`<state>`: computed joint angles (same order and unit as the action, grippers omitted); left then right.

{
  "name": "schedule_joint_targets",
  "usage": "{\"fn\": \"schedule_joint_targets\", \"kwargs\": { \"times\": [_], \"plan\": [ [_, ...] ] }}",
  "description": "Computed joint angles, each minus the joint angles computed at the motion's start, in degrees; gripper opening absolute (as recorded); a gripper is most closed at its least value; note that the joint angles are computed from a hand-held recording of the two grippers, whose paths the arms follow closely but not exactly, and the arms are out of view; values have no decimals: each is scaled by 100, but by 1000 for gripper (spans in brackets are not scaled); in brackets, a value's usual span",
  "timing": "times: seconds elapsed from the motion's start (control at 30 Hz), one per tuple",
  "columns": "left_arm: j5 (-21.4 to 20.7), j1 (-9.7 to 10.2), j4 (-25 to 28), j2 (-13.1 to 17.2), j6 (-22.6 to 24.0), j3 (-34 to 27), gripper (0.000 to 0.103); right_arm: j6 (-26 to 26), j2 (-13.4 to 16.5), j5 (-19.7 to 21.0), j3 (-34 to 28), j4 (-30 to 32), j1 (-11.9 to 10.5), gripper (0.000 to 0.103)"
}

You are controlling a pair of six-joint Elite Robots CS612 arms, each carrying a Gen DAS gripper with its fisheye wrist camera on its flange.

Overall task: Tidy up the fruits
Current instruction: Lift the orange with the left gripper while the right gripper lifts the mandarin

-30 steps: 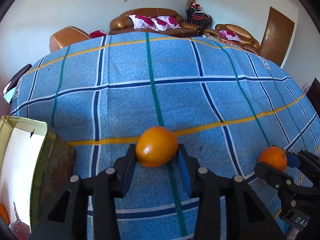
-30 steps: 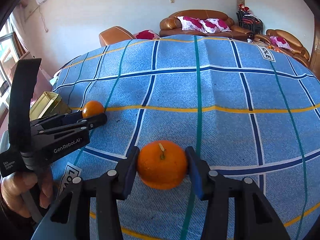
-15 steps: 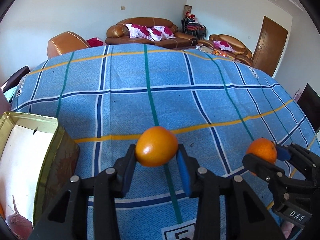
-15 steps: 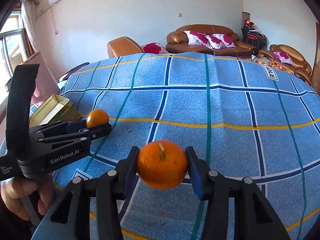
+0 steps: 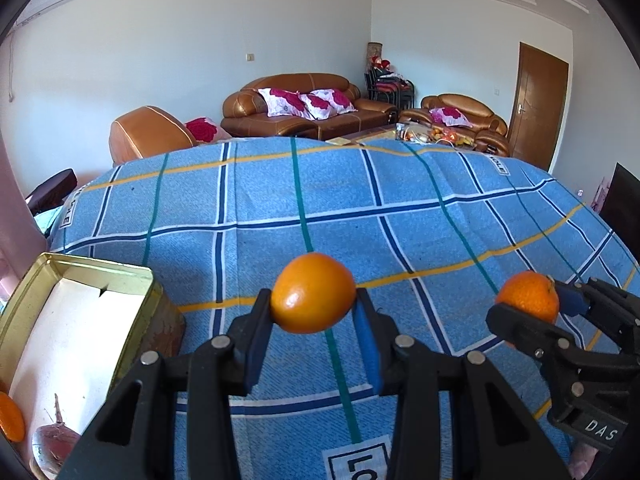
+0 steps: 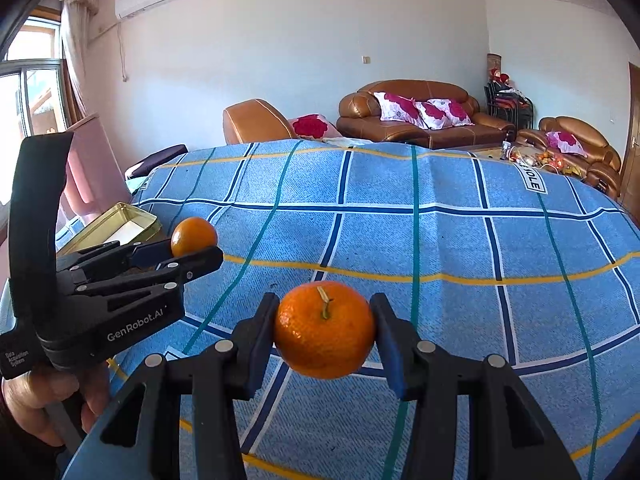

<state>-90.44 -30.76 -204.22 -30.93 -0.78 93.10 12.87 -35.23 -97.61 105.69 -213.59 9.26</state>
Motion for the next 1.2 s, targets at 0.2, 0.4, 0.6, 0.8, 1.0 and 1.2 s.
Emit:
{"fn": "schedule_joint_targets", "kwargs": {
  "times": [0.2, 0.4, 0.6, 0.8, 1.0, 1.2],
  "plan": [
    [139, -38, -317, 3, 33, 95, 41, -171, 42, -88, -28, -185, 51, 49],
    [185, -59, -516, 6, 39, 159, 41, -122, 46, -144, -9, -284, 58, 49],
    [206, -70, -660, -1, 78, 222, 41, -204, 66, -270, 19, -487, 99, 49],
    [247, -86, -866, 9, 105, 265, 41, -219, 81, -317, 33, -605, 110, 49],
    [263, -100, -1002, 6, 149, 314, 41, -268, 100, -409, 34, -729, 140, 49],
    [272, -106, -1133, 11, 157, 343, 41, -304, 112, -450, 44, -838, 153, 49]
  ]
}}
